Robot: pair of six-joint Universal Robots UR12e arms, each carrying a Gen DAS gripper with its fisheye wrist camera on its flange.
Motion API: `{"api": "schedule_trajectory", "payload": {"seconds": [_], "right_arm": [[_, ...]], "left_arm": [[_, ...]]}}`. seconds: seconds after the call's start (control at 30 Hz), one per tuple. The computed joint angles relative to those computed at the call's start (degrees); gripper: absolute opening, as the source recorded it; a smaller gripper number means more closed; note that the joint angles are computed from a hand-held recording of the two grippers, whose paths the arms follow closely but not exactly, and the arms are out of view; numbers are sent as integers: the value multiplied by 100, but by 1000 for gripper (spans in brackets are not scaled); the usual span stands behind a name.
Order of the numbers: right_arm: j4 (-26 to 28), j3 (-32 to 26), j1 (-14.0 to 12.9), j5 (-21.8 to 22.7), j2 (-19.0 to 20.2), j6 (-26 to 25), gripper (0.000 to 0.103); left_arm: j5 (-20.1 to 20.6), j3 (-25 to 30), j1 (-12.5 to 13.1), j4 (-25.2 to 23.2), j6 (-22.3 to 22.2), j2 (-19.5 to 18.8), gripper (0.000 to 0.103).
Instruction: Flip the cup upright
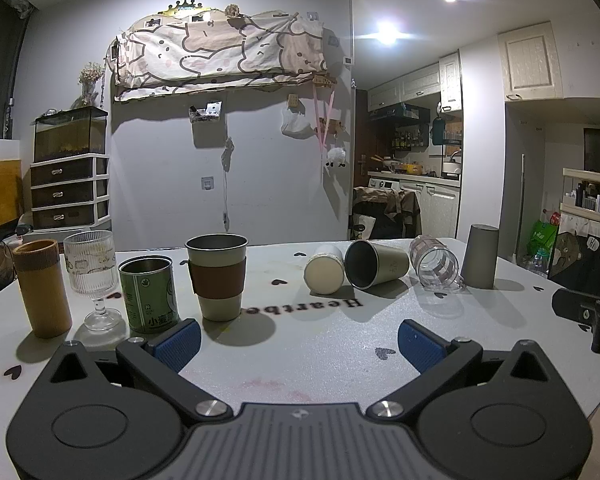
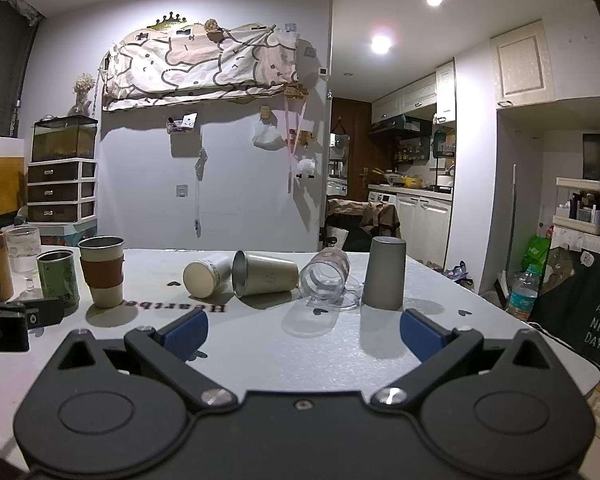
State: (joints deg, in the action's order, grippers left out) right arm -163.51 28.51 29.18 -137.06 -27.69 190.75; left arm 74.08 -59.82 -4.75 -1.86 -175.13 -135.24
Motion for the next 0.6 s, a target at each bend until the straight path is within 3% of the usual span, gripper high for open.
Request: {"api": "schedule_trajectory", "payload": {"seconds": [0.6], "right_arm": [[25,-29,-1,11,12,15,103]], "left_arm": [[0,0,0,-2,1,0,103]]}}
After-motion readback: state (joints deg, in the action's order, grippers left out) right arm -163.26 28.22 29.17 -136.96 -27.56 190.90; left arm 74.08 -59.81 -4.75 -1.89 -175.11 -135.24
